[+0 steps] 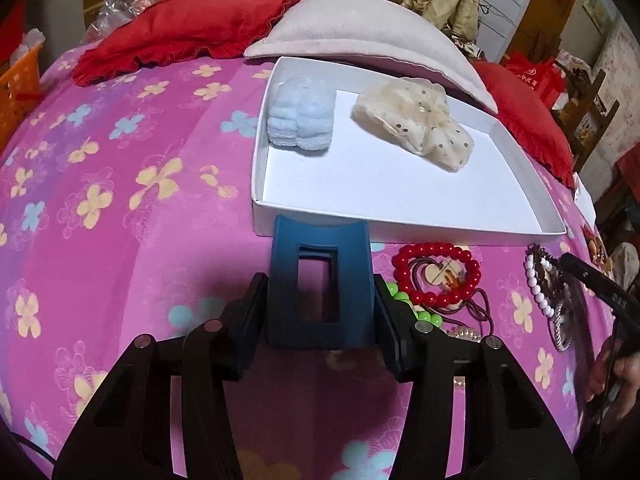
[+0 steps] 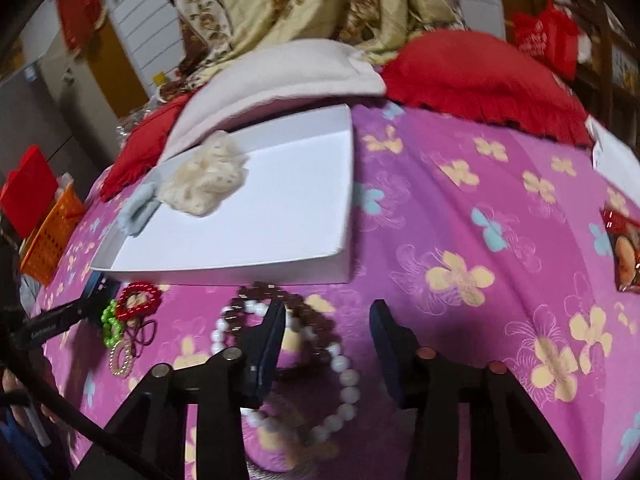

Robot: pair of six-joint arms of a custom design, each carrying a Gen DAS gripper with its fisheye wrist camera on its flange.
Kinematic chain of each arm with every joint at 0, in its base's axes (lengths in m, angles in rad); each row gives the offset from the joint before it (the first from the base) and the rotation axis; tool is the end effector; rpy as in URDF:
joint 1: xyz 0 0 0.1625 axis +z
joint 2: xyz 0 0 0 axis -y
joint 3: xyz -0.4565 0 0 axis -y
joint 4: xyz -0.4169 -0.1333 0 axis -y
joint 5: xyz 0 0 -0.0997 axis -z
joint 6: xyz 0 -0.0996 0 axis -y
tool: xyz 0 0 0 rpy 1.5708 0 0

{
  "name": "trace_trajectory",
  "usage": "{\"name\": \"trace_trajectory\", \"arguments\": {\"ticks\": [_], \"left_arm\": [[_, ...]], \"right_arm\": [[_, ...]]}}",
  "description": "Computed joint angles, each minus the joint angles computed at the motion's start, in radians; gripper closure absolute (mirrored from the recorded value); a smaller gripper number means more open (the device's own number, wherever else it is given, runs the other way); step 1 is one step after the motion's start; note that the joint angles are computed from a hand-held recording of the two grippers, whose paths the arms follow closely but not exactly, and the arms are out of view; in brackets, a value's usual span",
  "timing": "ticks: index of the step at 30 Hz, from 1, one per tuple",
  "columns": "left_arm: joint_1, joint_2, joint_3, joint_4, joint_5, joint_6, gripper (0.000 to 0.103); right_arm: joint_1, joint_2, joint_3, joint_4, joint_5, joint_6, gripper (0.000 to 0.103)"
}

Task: Organize jewelry
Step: 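Grasp the dark blue claw clip with the left tool while the right tool grasps the red bead bracelet, then lower the claw clip and red bracelet into the white box, opening both tools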

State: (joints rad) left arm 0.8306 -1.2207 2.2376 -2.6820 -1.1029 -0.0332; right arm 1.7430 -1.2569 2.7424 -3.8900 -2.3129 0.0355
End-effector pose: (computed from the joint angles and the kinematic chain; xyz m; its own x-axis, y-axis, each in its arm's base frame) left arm -0.1945 -0.4772 0.1576 -0.7095 0.5459 -0.4456 0.6482 0.7536 -0.1090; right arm 0.1160 -0.2821 0.2058 -0.8155 0.3900 0.4277 -0.0863 0.6488 -0.7561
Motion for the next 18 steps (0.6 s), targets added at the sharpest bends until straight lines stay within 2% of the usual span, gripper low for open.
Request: {"name": "trace_trajectory", "arguments": {"ticks": [1, 3, 5, 6, 7, 10, 13, 18], "left_arm": [[0.0, -0.001, 0.002, -0.001, 0.001, 0.001, 0.054], [-0.003, -0.001, 0.005, -0.006, 0.007, 0.003, 0.054], [-0.008, -0.002, 0.01, -0.013, 0.019, 0.005, 0.054], [-0.011, -0.002, 0.013, -0.017, 0.026, 0.008, 0.054], [-0.014, -0.003, 0.016, -0.022, 0.033, 0.01, 0.054], [-0.023, -0.011, 0.027, -0.039, 0.049, 0.017, 0.054], [-0.028, -0.029, 0.035, -0.057, 0.047, 0.019, 0.054], [-0.029, -0.063, 0.045, -0.079, 0.028, 0.024, 0.054]], "right_arm": [[-0.005, 0.002, -0.002, 0.008, 0.006, -0.004, 0.069], [0.022, 0.041, -0.021, -0.003, -0.042, -0.036, 0.071], [0.022, 0.048, -0.024, 0.004, -0.012, -0.053, 0.083], [0.035, 0.067, -0.033, 0.009, -0.03, -0.061, 0.085], [0.057, 0.091, -0.047, 0.015, -0.07, -0.074, 0.093], [0.079, 0.099, -0.051, 0.025, -0.045, -0.081, 0.094], [0.129, 0.117, -0.056, -0.036, -0.058, -0.105, 0.094], [0.18, 0.095, -0.047, -0.126, -0.063, -0.081, 0.094]]}}
